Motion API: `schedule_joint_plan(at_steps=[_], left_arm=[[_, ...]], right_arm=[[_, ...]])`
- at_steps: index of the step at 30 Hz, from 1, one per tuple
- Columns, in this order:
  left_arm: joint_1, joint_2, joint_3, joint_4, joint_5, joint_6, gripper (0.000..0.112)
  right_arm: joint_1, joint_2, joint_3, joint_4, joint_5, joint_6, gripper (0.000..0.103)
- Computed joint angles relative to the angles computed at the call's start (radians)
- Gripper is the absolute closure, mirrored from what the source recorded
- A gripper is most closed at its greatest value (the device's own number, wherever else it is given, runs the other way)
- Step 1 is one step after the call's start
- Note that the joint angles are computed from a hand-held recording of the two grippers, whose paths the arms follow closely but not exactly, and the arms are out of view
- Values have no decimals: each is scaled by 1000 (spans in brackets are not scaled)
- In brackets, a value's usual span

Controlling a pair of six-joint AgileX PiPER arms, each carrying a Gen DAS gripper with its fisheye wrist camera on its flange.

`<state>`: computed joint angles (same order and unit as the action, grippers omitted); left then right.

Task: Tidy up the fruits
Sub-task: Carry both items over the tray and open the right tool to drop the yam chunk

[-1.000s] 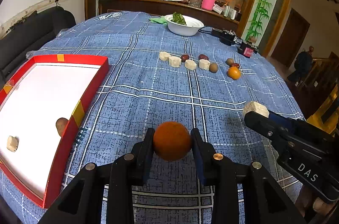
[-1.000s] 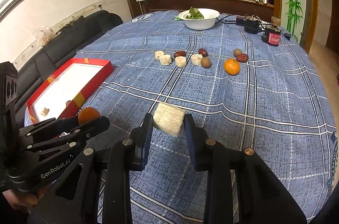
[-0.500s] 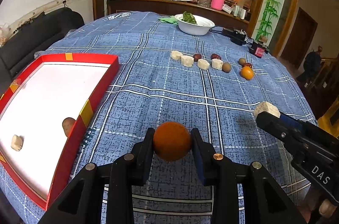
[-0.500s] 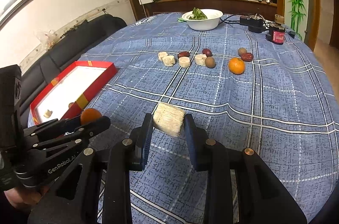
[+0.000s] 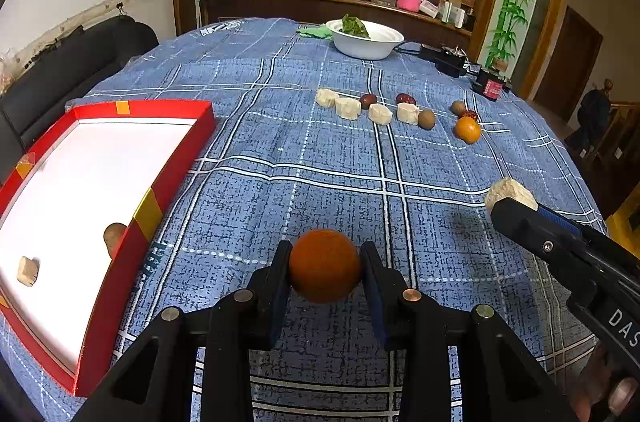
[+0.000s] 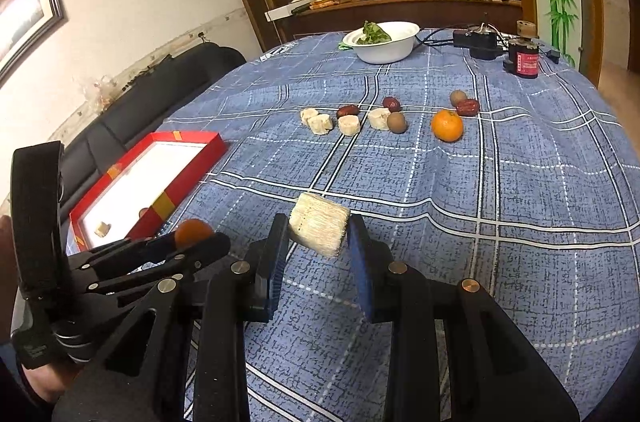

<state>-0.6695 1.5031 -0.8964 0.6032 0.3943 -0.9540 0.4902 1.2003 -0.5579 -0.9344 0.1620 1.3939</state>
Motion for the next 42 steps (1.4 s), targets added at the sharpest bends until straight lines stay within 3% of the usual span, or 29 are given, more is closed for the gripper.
schedule_joint_plan(at_steps=[5, 12, 20, 27, 34, 42], left_arm=[[-6, -30, 15, 33, 12, -33, 79], [32, -109, 56, 34, 14, -33, 79], [195, -229, 109, -24, 15, 41, 79], [423, -270, 130, -72, 2, 124, 79], [648, -207, 84, -105, -3, 208, 80], [737, -109, 25, -61, 9, 217, 80]], right_arm=[[19, 8, -11, -38, 40, 38, 74], [112, 36, -68, -17, 187, 22, 74], [260, 111, -204, -7, 346, -10, 74], [343, 263, -396, 23, 410, -120, 74], [402, 478, -665, 94, 450, -310, 74], [403, 691, -945, 228, 484, -523, 74]])
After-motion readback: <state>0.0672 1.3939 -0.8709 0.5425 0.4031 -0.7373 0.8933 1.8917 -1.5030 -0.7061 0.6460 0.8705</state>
